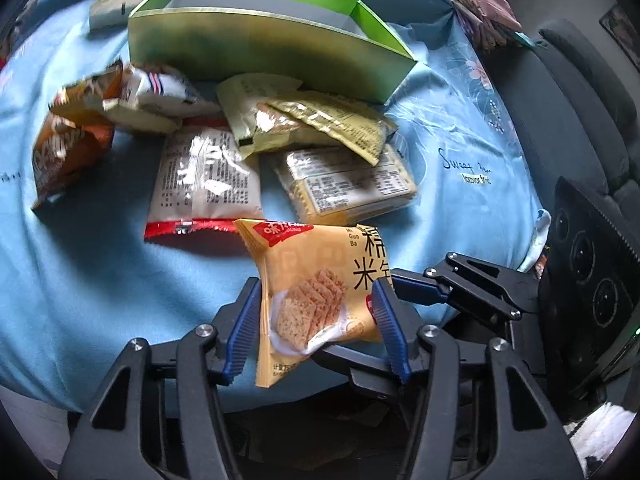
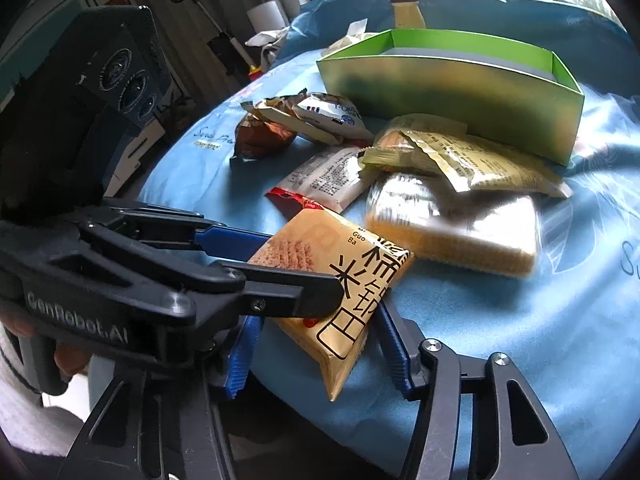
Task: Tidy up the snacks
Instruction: 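Grasp the orange rice-cracker bag with the left gripper, then carry the orange bag into the green box and open the left gripper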
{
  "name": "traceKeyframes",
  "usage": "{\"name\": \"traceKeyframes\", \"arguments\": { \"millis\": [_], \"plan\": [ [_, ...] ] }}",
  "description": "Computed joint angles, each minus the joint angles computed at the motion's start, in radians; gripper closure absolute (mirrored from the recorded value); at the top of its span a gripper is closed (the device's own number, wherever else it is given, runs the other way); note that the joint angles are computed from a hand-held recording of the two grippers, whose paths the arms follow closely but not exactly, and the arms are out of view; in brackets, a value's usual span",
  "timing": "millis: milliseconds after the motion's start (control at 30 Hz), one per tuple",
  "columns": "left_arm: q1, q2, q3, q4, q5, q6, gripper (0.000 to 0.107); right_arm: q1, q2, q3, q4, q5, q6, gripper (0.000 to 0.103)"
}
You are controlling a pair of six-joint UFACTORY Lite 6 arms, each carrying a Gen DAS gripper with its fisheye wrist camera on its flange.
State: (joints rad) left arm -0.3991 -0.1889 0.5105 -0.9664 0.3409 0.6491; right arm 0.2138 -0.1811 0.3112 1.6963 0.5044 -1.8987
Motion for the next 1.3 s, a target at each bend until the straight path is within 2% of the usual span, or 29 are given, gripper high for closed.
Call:
{"name": "traceKeyframes", "arguments": {
  "millis": [233, 500, 667, 833, 1300],
  "plan": [
    [-0.059, -0.126, 0.016, 0.325, -0.046, -0.307, 0.052, -0.01, -0.137, 0.006, -0.139, 0.011, 0.164, 0.048],
    [-0.051, -0.113, 0.136, 0.494, -0.052, -0.438, 0.051, -0.038, -0.171, 0.114, -0.208, 0.035, 0.25, 0.048],
    [-0.031, -0.062, 0.22, 0.473, -0.057, -0.393, 0.051, -0.048, -0.145, 0.179, -0.183, 0.026, 0.228, 0.048],
    [-0.032, 0.022, 0.33, 0.523, -0.071, -0.413, 0.051, -0.082, -0.107, 0.243, -0.166, 0.037, 0.208, 0.048],
    [0.001, 0.241, 0.609, 0.569, -0.068, -0.385, 0.051, -0.15, 0.116, 0.495, -0.106, 0.073, 0.132, 0.048]
  ]
}}
